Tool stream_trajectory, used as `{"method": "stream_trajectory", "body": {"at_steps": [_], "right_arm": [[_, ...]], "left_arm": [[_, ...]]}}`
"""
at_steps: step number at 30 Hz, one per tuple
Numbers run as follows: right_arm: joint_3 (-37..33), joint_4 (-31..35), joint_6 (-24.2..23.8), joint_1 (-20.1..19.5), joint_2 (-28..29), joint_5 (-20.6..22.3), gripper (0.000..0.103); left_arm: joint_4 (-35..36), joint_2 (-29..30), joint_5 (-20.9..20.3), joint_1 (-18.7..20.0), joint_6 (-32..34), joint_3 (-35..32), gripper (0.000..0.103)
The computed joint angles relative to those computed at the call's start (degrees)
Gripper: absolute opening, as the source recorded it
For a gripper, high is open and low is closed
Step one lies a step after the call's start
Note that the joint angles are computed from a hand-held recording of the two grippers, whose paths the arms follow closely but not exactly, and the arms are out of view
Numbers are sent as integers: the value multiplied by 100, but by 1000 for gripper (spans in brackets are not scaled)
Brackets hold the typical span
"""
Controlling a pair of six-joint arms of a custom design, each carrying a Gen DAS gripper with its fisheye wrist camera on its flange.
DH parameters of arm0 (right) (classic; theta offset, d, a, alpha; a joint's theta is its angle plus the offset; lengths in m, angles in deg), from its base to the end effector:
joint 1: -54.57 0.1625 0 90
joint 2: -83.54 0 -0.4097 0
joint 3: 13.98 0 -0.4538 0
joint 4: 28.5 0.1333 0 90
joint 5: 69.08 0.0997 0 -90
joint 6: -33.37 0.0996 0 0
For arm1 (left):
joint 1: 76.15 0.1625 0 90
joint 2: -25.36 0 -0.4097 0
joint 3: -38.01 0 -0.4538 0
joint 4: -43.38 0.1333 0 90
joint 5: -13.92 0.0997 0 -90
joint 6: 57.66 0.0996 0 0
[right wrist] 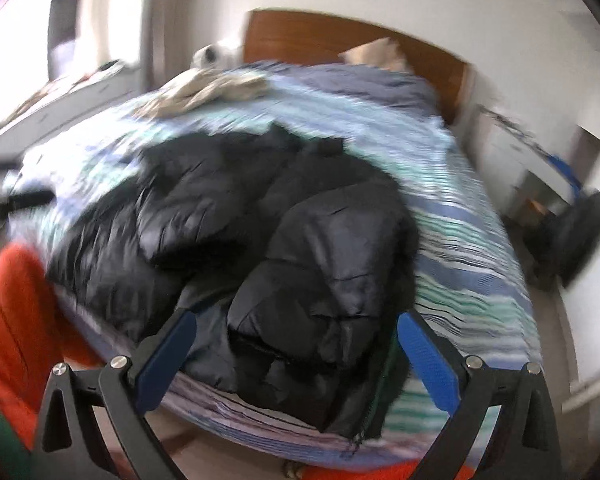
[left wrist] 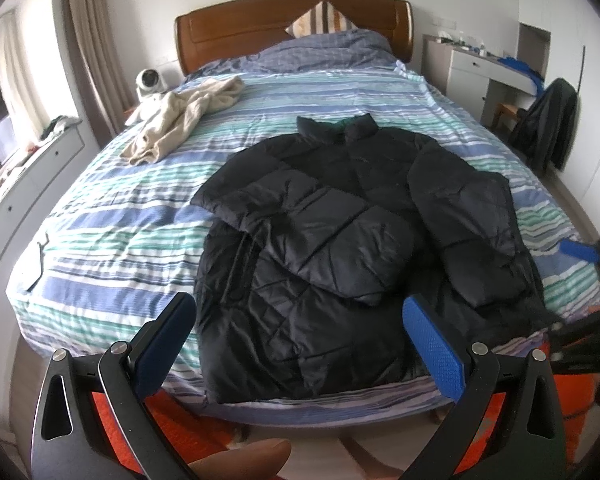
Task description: Fold large clothes
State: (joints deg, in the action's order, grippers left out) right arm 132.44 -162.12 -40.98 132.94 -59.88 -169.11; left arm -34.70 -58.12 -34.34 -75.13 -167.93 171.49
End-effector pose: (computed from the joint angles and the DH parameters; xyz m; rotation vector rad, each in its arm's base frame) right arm 0.0604 -0.2817 0.3734 1.2244 -2.1641 0.5241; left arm -0.3160 -0.2053 0.0990 0.0804 2.0560 -0.9551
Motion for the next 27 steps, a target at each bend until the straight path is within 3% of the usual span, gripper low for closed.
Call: {"method": "stream_trajectory", "body": {"at_steps": [3,5,8,10,12,17,20,23,27], "right_arm": [[49,-245,-650,-105,662,-109,101],[157,-944,-951,-163,1272,-317,99],[97,-1381,-811,-329,1866,-378,71],[-1,-1094,-421,-372,1823,-205,33],[-78,-759,-92,-417,1550,66,17],[-964,537,1140,-646,867,1317,14],[-1668,463,1852,-936,910,1939,14],[-2248,-54,2279,-1226,1242,2088,14],[-2955,-914,2868,-1754,2077,1647,14]], "left_arm": [[111,-53,-56,-35,-139,17,103],[193,-76,-112,-50,-219,22,103],[392,-104,-231,-87,-384,25,103],[462,-143,-304,-68,-453,54,103],[438,-172,-360,-26,-463,96,103],[242,-168,-351,86,-291,166,103],[198,-113,-243,80,-240,145,103],[69,-118,-149,97,-172,168,103],[-95,-106,-114,146,-27,188,103]]}}
